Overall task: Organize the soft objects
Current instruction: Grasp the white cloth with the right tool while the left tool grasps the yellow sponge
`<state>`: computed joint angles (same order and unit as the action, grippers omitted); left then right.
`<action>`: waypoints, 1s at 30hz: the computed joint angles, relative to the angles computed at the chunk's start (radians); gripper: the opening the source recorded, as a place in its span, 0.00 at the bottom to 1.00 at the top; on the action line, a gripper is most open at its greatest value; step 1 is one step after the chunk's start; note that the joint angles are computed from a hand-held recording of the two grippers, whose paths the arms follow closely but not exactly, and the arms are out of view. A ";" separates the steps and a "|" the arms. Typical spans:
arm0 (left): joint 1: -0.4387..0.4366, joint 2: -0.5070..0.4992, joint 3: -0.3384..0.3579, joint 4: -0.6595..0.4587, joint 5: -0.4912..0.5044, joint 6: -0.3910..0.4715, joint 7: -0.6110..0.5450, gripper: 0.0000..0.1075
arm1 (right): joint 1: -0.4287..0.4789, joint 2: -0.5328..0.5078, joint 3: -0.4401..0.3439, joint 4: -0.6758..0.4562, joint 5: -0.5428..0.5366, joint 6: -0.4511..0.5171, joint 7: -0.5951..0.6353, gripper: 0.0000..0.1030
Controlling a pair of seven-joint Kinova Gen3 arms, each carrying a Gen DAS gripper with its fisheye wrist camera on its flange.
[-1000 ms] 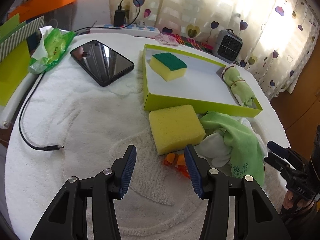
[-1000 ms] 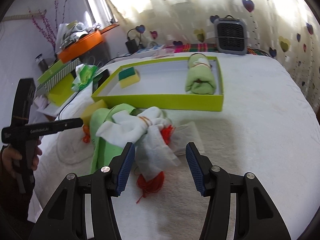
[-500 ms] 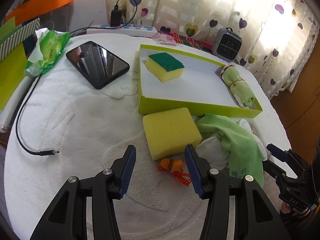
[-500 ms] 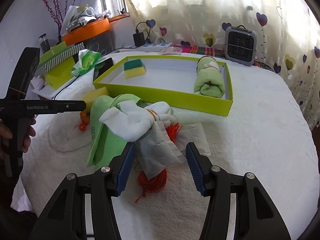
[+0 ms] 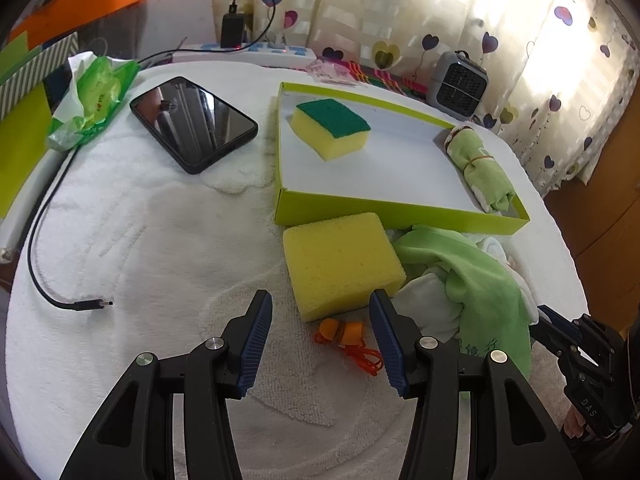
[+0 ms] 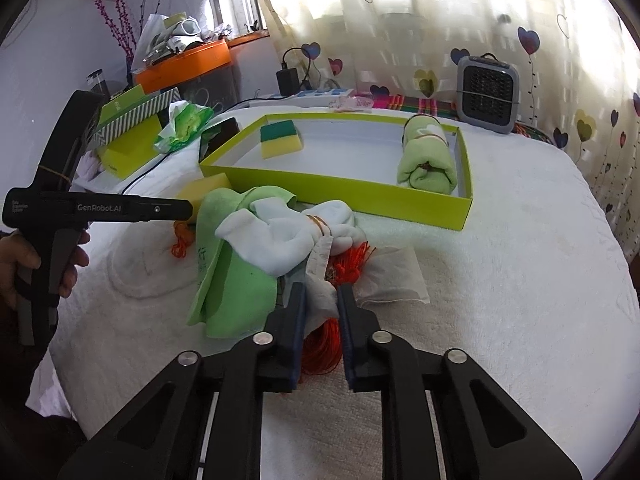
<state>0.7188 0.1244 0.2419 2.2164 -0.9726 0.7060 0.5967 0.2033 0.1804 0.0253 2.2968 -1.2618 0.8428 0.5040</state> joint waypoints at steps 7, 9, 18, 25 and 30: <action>0.001 0.001 -0.001 0.001 -0.001 0.000 0.003 0.46 | 0.031 -0.004 0.021 0.011 -0.019 0.042 0.028 0.07; 0.001 0.000 -0.001 0.002 -0.004 -0.001 0.005 0.46 | 0.043 0.000 0.029 0.008 -0.018 0.060 0.020 0.07; -0.014 -0.001 -0.005 0.005 -0.006 -0.034 -0.006 0.51 | 0.114 0.014 0.064 0.005 -0.053 0.132 -0.001 0.07; -0.014 0.017 -0.013 -0.033 -0.005 -0.018 -0.035 0.56 | 0.139 0.033 0.073 -0.002 -0.065 0.157 -0.012 0.07; -0.008 0.039 -0.026 -0.070 0.020 0.020 -0.063 0.59 | 0.156 0.043 0.075 -0.008 -0.069 0.180 -0.013 0.07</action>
<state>0.7104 0.1636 0.2162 2.1462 -0.9526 0.7258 0.5341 0.3591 0.2238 0.1006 2.2886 -1.3305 1.0230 0.4908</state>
